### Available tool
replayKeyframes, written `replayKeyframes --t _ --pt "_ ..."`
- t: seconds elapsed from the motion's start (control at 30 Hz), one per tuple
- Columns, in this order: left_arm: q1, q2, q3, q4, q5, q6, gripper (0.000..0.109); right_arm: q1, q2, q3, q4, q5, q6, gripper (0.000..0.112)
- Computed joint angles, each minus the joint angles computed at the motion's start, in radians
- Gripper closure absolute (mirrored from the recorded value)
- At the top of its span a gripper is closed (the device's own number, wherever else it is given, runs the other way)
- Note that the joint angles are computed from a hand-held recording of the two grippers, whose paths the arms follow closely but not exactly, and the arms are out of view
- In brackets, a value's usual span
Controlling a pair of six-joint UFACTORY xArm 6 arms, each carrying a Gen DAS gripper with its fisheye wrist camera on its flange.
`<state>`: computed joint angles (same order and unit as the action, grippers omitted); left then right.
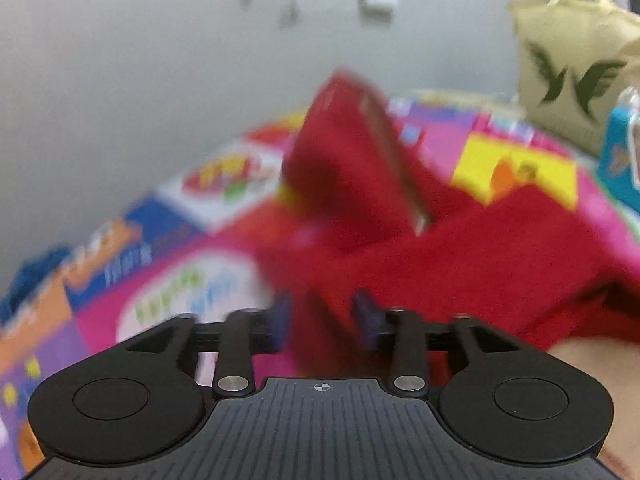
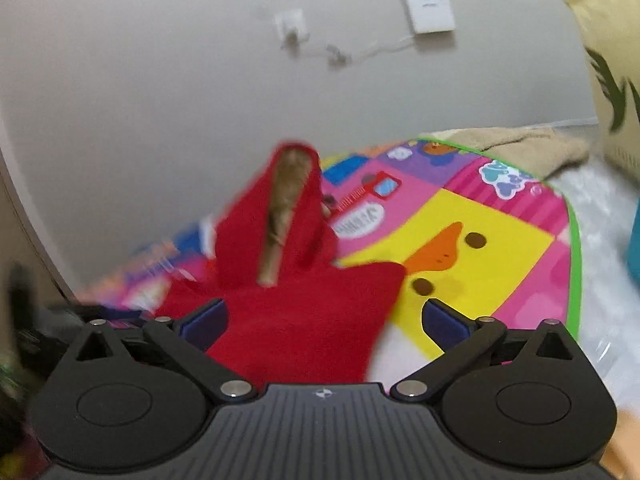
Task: Fold clothes
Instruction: 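Lift and turn the jacket over, lining side up, with both tools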
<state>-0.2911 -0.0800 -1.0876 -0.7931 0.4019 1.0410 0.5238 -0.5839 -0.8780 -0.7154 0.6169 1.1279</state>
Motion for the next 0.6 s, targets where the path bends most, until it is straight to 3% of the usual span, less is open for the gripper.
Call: replayKeyframes --t 0.07,0.13,0.2,0.27,0.3,0.43,0.5,0.53,0.6 --pt "0.024 -0.002 0.003 -0.048 0.037 -0.009 0.047 0.005 0.102 -0.072 0.038 0.093 -0.081 0.009" --pt "0.051 -0.013 -0.004 -0.103 0.089 -0.006 0.035 0.015 0.215 -0.148 0.070 0.213 -0.153 0.009" --pt "0.071 -0.034 -0.002 -0.113 0.119 -0.024 0.020 0.014 0.249 -0.141 0.036 0.202 -0.140 0.009" --pt "0.084 -0.061 0.008 -0.111 0.133 -0.035 0.015 0.008 0.238 -0.142 0.070 0.191 -0.119 0.009" --pt "0.092 -0.078 0.014 -0.110 0.153 -0.040 0.015 -0.006 0.207 -0.117 0.113 0.142 -0.119 0.009" --pt "0.133 -0.147 0.049 -0.117 0.242 -0.056 0.014 -0.089 -0.042 0.104 0.402 -0.229 -0.090 0.009" --pt "0.157 -0.192 0.080 -0.122 0.277 -0.058 0.013 -0.093 -0.201 0.203 0.447 -0.376 -0.041 0.009" --pt "0.169 -0.220 0.101 -0.124 0.289 -0.056 0.012 -0.089 -0.261 0.223 0.406 -0.386 -0.029 0.009" --pt "0.198 -0.294 0.157 -0.143 0.311 -0.028 0.010 -0.048 -0.379 0.211 0.226 -0.293 0.090 0.009"
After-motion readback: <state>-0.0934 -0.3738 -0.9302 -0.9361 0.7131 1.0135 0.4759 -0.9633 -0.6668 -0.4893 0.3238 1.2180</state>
